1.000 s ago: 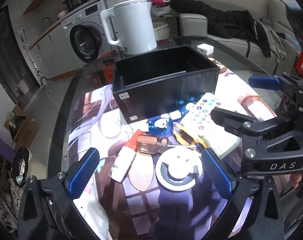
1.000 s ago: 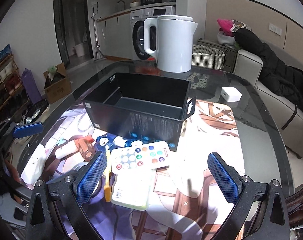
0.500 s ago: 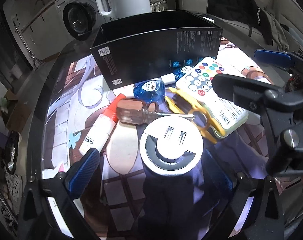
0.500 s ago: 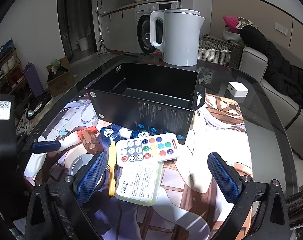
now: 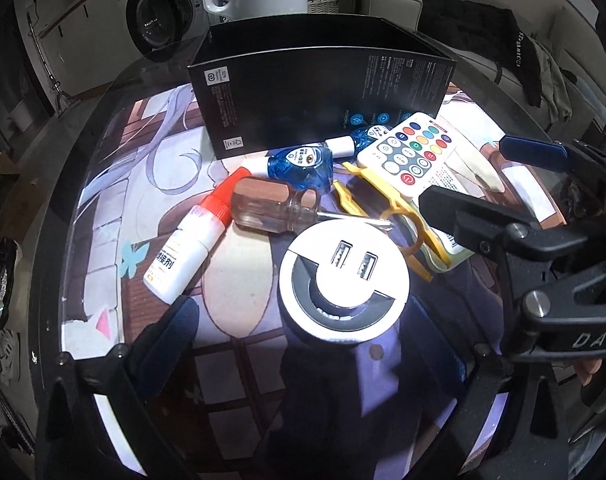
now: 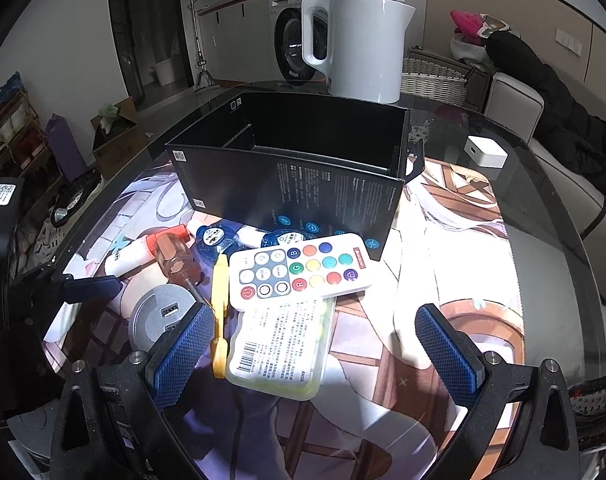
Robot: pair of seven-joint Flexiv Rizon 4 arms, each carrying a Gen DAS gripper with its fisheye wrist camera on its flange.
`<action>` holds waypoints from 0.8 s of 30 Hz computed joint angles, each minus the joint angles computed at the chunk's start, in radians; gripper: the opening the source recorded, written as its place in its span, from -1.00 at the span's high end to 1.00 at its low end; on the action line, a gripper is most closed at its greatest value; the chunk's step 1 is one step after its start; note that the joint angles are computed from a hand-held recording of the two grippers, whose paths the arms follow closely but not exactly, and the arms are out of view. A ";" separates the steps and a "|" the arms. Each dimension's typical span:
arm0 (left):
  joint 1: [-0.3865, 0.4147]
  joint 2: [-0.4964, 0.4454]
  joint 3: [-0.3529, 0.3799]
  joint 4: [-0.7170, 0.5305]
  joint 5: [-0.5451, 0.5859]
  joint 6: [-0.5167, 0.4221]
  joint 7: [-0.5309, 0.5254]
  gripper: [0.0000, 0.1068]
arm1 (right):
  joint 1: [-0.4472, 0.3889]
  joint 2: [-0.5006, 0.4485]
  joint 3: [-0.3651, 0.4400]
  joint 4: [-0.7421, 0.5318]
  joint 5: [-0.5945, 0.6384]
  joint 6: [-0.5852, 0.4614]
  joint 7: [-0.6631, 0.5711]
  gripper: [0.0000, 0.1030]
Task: Organize rigid objects
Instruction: 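Lower the left tool over the round white USB hub and grasp it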
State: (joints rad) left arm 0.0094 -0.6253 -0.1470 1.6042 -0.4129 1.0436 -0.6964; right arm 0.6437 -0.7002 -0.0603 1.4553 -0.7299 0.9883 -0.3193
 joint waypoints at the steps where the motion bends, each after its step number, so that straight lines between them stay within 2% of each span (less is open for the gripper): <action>1: -0.006 0.002 0.007 0.000 0.004 -0.002 -0.014 -0.93 | 0.000 -0.001 0.000 -0.002 0.001 -0.001 -0.001 -0.99; 4: -0.023 -0.003 0.030 -0.013 0.021 -0.006 -0.070 -0.93 | 0.001 -0.003 0.001 -0.004 0.002 -0.004 -0.005 -0.99; 7: -0.012 0.003 0.015 0.005 0.019 0.012 -0.062 -0.93 | 0.001 -0.004 0.000 -0.005 0.003 -0.004 -0.007 -0.99; 12: -0.008 0.000 0.020 -0.035 0.051 -0.077 -0.028 -0.89 | -0.001 -0.005 0.003 -0.006 0.006 0.002 -0.012 -0.99; 14: -0.008 -0.001 0.018 -0.049 0.047 -0.088 -0.023 -0.62 | -0.002 -0.007 0.005 -0.008 0.010 0.003 -0.018 -0.99; 16: 0.000 0.005 0.007 -0.049 0.037 -0.091 0.006 -0.05 | -0.003 -0.008 0.008 -0.009 0.017 0.005 -0.021 -0.99; 21: -0.011 -0.001 0.026 -0.070 0.047 -0.106 -0.005 -0.05 | -0.006 -0.005 0.010 -0.004 0.033 0.006 -0.023 -0.99; 24: -0.023 -0.002 0.040 -0.071 0.067 -0.082 -0.013 -0.05 | -0.012 -0.002 0.011 0.001 0.042 0.012 -0.020 -0.99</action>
